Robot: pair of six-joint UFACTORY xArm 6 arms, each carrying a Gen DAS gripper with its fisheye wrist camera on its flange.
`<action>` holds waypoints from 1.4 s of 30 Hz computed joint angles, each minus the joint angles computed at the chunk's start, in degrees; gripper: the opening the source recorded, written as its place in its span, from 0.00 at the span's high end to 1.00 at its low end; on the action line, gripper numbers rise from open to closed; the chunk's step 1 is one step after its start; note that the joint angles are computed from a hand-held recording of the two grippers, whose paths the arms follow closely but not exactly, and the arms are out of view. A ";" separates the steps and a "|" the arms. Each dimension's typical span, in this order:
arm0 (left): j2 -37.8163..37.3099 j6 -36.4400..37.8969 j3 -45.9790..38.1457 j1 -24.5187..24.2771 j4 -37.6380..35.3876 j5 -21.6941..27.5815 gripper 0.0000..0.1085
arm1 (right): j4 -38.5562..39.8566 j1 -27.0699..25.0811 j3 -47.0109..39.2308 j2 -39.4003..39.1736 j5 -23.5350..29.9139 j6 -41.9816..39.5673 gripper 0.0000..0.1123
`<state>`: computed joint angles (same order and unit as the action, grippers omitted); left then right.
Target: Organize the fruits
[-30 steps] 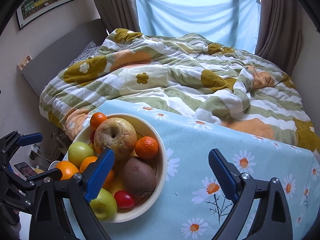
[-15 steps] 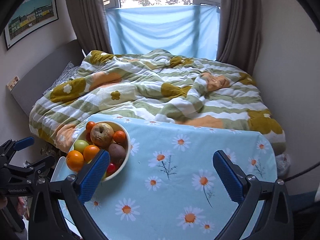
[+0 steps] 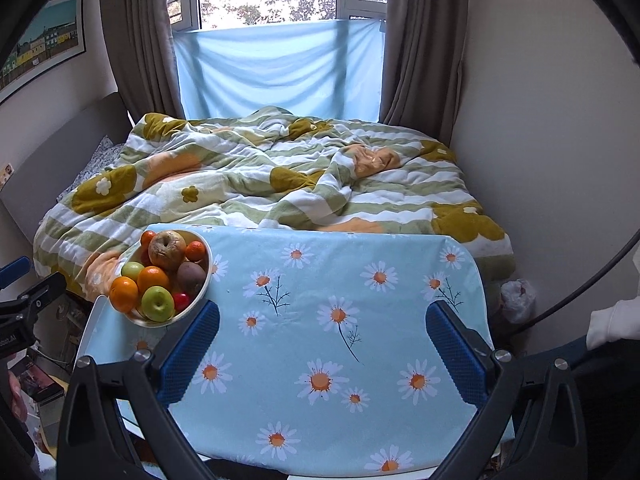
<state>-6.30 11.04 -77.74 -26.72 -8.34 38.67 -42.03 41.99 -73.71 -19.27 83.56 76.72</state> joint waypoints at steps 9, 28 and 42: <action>-0.95 -0.12 0.58 -0.52 -0.24 -0.35 0.05 | -0.49 0.90 0.72 -0.85 0.55 1.04 0.09; -0.51 -0.01 -0.45 -0.35 0.25 -0.55 0.05 | -0.75 1.19 1.15 -1.62 1.03 1.21 0.09; 0.19 0.89 -1.46 0.31 -0.07 -0.62 0.05 | -0.77 1.26 1.18 -1.67 1.16 1.20 0.09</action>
<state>-6.12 11.93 -79.20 -26.41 -8.41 38.06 -42.80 43.25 -72.53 -20.94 84.71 77.92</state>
